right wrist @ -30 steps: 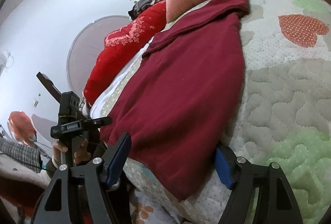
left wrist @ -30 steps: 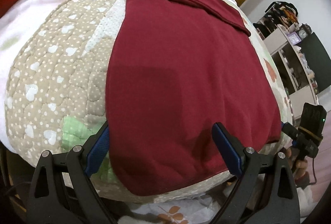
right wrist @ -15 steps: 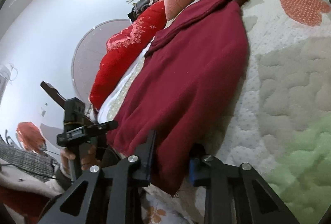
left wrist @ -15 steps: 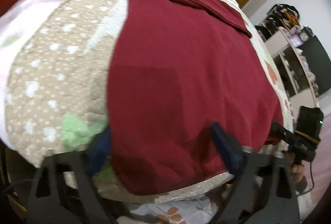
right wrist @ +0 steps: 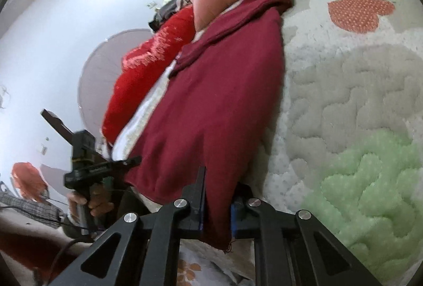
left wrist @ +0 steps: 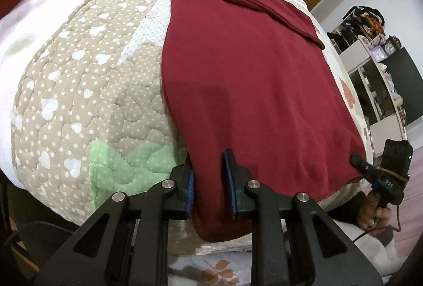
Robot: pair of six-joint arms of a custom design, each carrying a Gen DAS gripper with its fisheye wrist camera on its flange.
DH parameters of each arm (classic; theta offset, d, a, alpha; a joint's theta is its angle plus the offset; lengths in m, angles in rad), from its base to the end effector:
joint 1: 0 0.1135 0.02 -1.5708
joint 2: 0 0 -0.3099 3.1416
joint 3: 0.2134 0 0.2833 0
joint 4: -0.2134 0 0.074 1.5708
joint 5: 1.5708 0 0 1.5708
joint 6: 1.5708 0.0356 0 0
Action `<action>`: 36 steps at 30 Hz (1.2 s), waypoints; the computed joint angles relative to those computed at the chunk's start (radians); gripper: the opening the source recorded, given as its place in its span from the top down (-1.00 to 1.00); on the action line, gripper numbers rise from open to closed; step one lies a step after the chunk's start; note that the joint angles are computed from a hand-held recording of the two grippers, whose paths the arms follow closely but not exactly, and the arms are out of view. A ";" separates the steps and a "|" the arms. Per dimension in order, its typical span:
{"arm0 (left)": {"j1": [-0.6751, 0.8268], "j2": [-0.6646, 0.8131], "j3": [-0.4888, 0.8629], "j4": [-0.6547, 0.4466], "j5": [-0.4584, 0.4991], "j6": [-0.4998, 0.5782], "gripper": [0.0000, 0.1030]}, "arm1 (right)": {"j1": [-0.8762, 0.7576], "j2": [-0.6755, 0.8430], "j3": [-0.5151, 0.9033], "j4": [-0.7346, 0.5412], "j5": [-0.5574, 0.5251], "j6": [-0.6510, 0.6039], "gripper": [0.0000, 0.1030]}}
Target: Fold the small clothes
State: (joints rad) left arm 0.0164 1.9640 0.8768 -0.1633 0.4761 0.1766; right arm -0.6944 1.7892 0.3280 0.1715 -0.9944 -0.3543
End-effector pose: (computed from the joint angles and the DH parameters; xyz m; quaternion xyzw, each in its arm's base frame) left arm 0.3541 -0.0105 0.0823 0.1143 0.9533 -0.2168 0.1767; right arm 0.1751 -0.1070 0.0577 0.0814 0.8690 0.3472 0.3430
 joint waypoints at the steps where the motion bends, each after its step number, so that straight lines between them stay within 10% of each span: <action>1: -0.003 0.000 0.015 -0.021 -0.002 -0.003 0.71 | -0.005 -0.015 0.008 -0.027 -0.009 -0.016 0.76; 6: 0.008 -0.005 0.119 -0.134 0.095 0.016 0.77 | 0.031 -0.065 0.111 -0.173 -0.100 0.007 0.76; 13: -0.050 0.077 0.371 -0.130 0.113 -0.061 0.77 | 0.203 -0.116 0.256 0.071 0.037 0.276 0.76; 19: -0.120 0.313 0.793 -0.214 0.031 -0.136 0.77 | 0.262 0.090 0.524 0.230 0.187 0.560 0.76; 27: -0.139 0.681 1.407 -0.389 -0.088 -0.293 0.76 | 0.300 0.410 0.985 0.120 0.368 0.762 0.73; 30: -0.121 0.779 1.582 -0.458 0.023 -0.346 0.47 | 0.304 0.513 1.159 -0.088 0.391 0.750 0.05; 32: -0.113 0.805 1.651 -0.511 0.048 -0.333 0.38 | 0.298 0.529 1.193 -0.129 0.391 0.746 0.05; 36: -0.117 0.634 1.369 -0.294 -0.095 -0.290 -0.46 | 0.249 0.409 1.047 0.018 0.386 0.779 -0.14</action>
